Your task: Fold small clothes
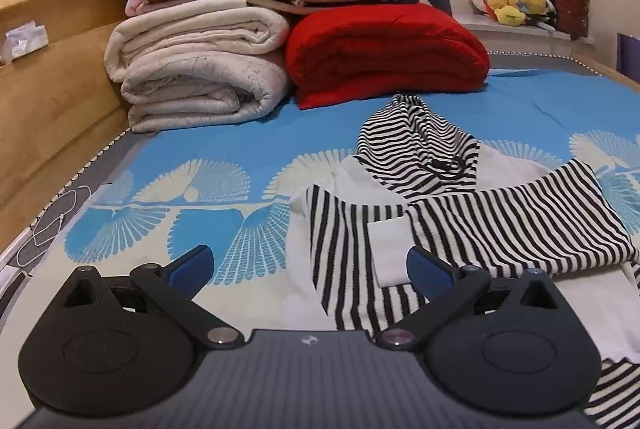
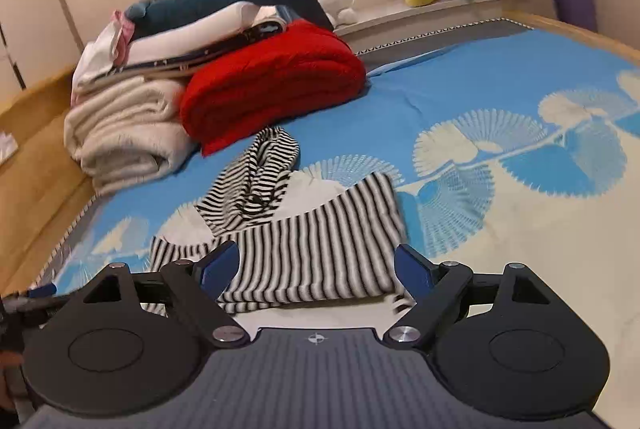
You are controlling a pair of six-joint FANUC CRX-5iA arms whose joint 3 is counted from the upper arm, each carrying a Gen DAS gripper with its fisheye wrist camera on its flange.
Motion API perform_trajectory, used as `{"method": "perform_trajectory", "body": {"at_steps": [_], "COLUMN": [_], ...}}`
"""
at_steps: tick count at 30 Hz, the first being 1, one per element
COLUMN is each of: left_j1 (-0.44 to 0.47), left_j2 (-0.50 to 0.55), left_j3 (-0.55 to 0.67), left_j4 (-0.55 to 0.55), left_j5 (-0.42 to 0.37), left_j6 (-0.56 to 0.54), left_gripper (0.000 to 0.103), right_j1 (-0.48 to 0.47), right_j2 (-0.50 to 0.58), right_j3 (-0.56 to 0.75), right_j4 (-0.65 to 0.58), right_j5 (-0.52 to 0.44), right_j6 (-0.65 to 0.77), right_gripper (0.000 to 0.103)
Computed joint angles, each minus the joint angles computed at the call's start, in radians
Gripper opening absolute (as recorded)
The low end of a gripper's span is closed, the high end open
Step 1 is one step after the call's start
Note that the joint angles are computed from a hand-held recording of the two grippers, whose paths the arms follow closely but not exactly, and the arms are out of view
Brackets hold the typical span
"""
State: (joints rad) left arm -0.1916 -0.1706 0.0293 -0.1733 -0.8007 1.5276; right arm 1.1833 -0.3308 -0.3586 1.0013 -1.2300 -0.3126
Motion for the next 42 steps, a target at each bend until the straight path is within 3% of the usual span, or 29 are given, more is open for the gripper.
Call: {"method": "perform_trajectory", "body": {"at_steps": [3, 7, 20, 34, 37, 39, 42], "left_j1": [0.000, 0.009, 0.007, 0.008, 0.035, 0.054, 0.119], "left_j2": [0.002, 0.006, 0.036, 0.037, 0.019, -0.014, -0.012], "left_j3": [0.004, 0.007, 0.035, 0.030, 0.017, -0.003, -0.009], "left_j4": [0.000, 0.006, 0.029, 0.035, 0.091, 0.133, 0.364], "left_j5": [-0.025, -0.039, -0.080, -0.073, -0.057, 0.008, 0.101], "left_j6": [0.010, 0.009, 0.027, 0.002, -0.014, -0.040, -0.204], "left_gripper": [0.103, 0.103, 0.103, 0.103, 0.103, 0.103, 0.103], "right_j1": [-0.016, -0.041, -0.053, -0.054, -0.057, -0.062, -0.110], "right_j2": [0.039, 0.094, 0.113, 0.117, 0.114, 0.103, 0.058], "right_j3": [-0.028, -0.029, -0.034, -0.028, -0.030, -0.027, -0.020], "right_j4": [0.024, 0.004, -0.040, -0.060, -0.060, -0.052, -0.003], "right_j5": [0.030, 0.019, 0.057, 0.064, 0.066, 0.070, 0.144], "right_j6": [-0.088, -0.004, 0.101, 0.126, 0.110, 0.075, -0.017], "right_gripper": [0.086, 0.085, 0.085, 0.084, 0.084, 0.084, 0.085]}}
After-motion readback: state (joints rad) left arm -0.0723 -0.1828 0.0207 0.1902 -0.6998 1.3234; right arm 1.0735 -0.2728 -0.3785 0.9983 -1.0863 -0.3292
